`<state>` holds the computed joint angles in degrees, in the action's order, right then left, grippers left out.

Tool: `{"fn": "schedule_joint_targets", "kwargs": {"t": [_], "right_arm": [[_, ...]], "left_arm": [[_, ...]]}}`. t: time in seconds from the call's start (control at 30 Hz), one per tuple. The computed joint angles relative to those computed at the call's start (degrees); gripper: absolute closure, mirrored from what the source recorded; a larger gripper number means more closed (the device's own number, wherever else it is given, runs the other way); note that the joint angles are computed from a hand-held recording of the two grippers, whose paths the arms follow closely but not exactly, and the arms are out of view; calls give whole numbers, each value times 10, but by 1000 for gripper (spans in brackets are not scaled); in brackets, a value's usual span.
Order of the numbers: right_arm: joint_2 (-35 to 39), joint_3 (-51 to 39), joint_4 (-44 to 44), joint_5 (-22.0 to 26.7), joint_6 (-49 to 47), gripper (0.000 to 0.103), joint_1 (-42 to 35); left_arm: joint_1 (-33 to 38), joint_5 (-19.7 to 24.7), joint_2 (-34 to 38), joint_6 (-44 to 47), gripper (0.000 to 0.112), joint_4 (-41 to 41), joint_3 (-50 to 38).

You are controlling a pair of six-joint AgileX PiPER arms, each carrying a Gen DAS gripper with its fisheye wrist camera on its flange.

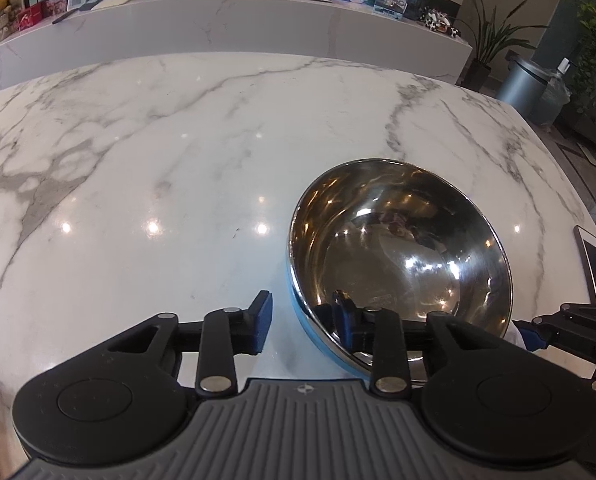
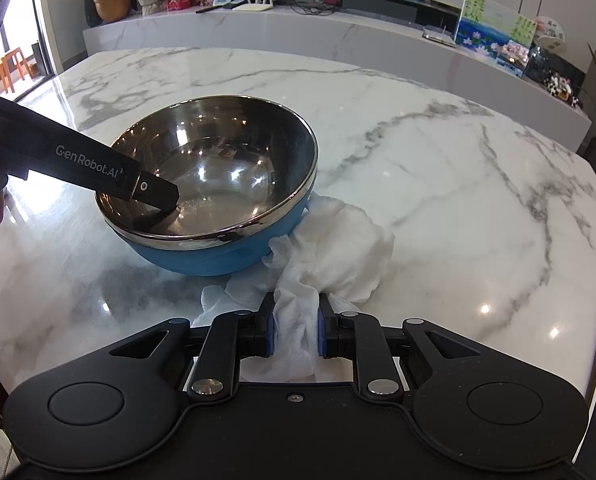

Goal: Clean bowl
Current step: 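Rub the cloth on the blue exterior with the right tool while the left tool holds the rim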

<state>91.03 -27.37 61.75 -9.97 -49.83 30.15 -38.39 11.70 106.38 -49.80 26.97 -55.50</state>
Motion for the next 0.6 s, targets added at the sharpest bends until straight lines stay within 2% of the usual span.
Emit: {"fn": "schedule_joint_targets", "kwargs": {"t": [0.07, 0.3, 0.47, 0.6], "right_arm": [[-7, 3, 12, 0, -12, 86, 2], [-57, 23, 18, -18, -9, 86, -6], [-116, 44, -96, -14, 100, 86, -35], [-114, 44, -165, -2, 156, 86, -44]], "left_arm": [[-5, 0, 0, -6, 91, 16, 0], [-10, 2, 0, -19, 92, 47, -1], [-14, 0, 1, -66, 93, 108, -2], [-18, 3, 8, -90, 93, 136, -9]]}}
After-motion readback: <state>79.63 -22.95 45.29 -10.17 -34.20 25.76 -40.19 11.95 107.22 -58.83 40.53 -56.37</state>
